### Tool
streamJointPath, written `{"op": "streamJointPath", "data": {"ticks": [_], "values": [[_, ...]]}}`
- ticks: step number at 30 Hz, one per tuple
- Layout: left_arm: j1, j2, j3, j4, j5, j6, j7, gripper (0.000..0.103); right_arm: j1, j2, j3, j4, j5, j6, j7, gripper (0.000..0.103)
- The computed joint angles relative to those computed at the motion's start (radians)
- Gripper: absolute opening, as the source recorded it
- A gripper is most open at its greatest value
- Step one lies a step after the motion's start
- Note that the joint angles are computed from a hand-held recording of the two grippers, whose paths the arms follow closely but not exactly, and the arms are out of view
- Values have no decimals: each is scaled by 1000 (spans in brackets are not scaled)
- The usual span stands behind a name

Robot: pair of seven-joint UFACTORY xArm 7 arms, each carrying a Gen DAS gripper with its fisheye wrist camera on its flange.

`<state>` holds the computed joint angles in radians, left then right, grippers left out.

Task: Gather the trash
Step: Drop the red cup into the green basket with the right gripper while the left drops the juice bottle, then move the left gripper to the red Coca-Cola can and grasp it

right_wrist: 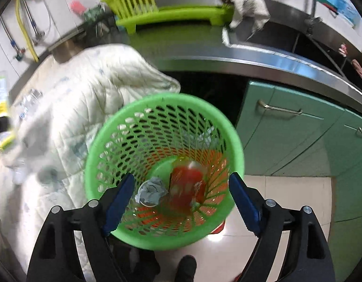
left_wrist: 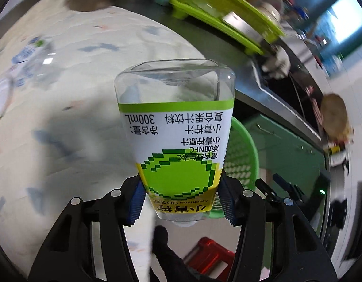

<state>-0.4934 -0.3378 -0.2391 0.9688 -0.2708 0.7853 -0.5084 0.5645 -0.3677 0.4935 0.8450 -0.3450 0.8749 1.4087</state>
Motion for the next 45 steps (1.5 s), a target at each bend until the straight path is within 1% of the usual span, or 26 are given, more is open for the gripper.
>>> {"op": "streamJointPath", "data": {"ticks": [3, 7, 10, 14, 17, 20, 22, 24, 26, 29, 33, 35, 37, 39, 42, 45], "values": [[-26, 98, -22, 59, -17, -26, 10, 54, 12, -73, 4, -23, 13, 7, 12, 82], [-52, 228, -55, 141, 14, -39, -20, 54, 6, -165, 41, -28, 22, 62, 26, 85], [-78, 312, -62, 193, -4, -41, -18, 54, 2, -221, 55, -44, 46, 74, 30, 85], [-107, 419, -72, 272, 10, -42, -36, 54, -9, -279, 80, -52, 73, 103, 31, 85], [-114, 462, -76, 294, -38, -60, -22, 54, -14, -313, 92, -60, 93, 112, 25, 85], [-126, 512, -81, 326, -58, -78, -37, 55, -19, -344, 104, -70, 113, 126, 26, 85], [-131, 534, -84, 336, -75, -94, -42, 61, -21, -367, 107, -79, 125, 135, 25, 85], [-126, 547, -91, 336, -117, -118, -30, 67, -22, -392, 108, -92, 140, 140, 26, 85], [-129, 555, -93, 337, -131, -135, -40, 73, -24, -413, 109, -103, 153, 144, 25, 85], [-132, 557, -92, 344, -123, -126, -46, 73, -26, -435, 114, -111, 169, 151, 21, 85], [-129, 519, -88, 323, -117, -129, -39, 73, -35, -439, 117, -113, 180, 142, 5, 85], [-128, 480, -78, 302, -85, -122, -51, 73, -42, -432, 116, -108, 177, 132, -9, 85], [-118, 436, -71, 268, -83, -126, -45, 73, -51, -420, 115, -104, 173, 112, -23, 85], [-110, 388, -60, 235, -61, -121, -62, 73, -62, -396, 114, -93, 164, 86, -41, 85], [-91, 306, -46, 173, -30, -121, -89, 73, -82, -344, 118, -64, 141, 43, -70, 85], [-66, 212, -27, 101, -25, -121, -102, 73, -104, -279, 124, -24, 108, -8, -94, 85]]}}
